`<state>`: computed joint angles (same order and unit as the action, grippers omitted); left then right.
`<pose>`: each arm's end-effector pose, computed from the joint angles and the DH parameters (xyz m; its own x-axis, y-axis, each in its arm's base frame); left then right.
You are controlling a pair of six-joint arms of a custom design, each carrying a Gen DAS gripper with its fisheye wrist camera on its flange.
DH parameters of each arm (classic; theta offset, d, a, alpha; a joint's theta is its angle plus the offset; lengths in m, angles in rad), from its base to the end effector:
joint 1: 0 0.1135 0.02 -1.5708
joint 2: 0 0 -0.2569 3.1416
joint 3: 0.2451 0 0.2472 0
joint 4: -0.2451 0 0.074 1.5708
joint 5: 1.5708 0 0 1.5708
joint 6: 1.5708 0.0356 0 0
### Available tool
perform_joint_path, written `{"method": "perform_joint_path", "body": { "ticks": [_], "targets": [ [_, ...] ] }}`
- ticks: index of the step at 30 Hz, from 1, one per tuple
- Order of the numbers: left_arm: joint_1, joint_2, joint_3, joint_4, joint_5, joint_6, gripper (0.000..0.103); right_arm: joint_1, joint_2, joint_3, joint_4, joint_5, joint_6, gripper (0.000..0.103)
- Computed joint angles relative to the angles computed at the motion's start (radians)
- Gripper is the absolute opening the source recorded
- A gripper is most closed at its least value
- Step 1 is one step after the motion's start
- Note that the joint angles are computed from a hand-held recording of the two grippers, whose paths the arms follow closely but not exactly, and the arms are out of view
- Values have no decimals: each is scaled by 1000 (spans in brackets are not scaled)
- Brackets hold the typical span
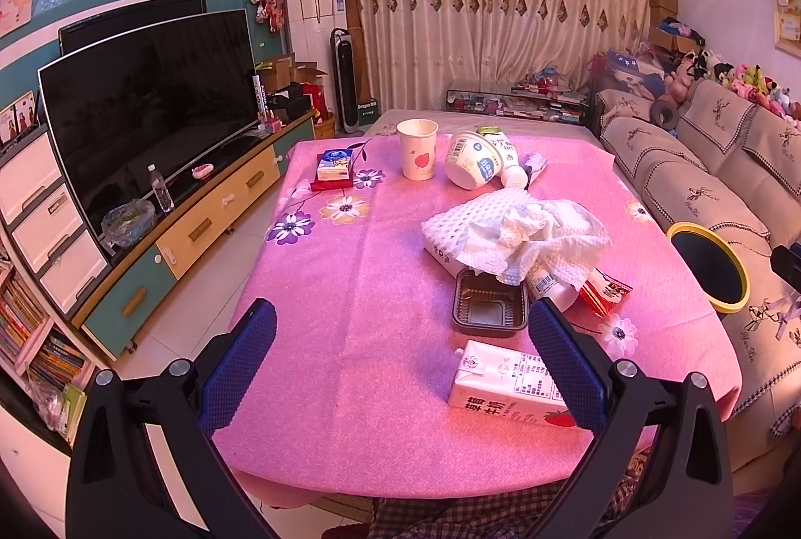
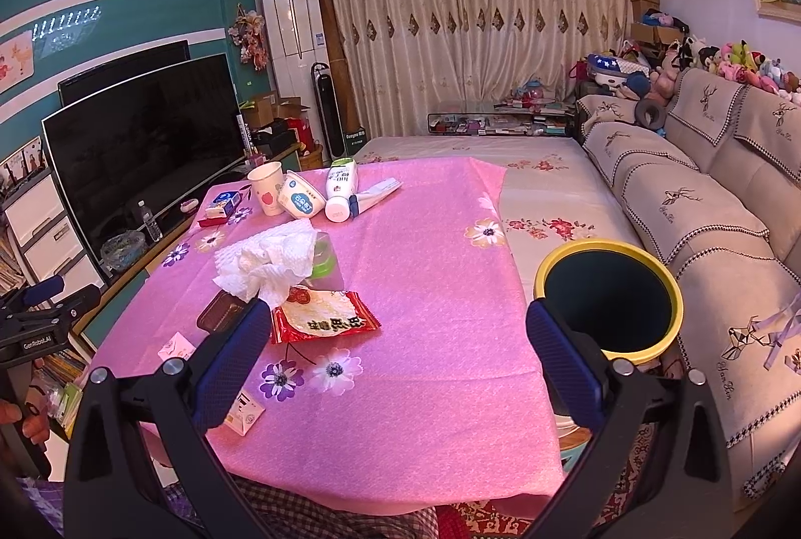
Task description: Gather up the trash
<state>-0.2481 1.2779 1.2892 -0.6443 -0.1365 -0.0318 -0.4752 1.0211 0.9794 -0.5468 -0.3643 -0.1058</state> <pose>0.2659 -0.0624 0.3575 -0.5775 0.1138 -0.8084 0.1186 0.9914 0.0548 0.1989 -0.0881 0.3229 -0.5082 0.1505 -0.8480 0.1109 0.9878 0.1088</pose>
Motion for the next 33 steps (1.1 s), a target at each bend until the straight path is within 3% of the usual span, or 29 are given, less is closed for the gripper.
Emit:
{"method": "perform_joint_path", "body": {
  "ticks": [24, 33],
  "targets": [
    [-4, 26, 0, 6, -4, 5, 99, 33, 10, -14, 20, 26, 16, 97],
    [18, 81, 36, 36, 5, 25, 99, 63, 96, 0, 68, 70, 9, 97]
  ]
}}
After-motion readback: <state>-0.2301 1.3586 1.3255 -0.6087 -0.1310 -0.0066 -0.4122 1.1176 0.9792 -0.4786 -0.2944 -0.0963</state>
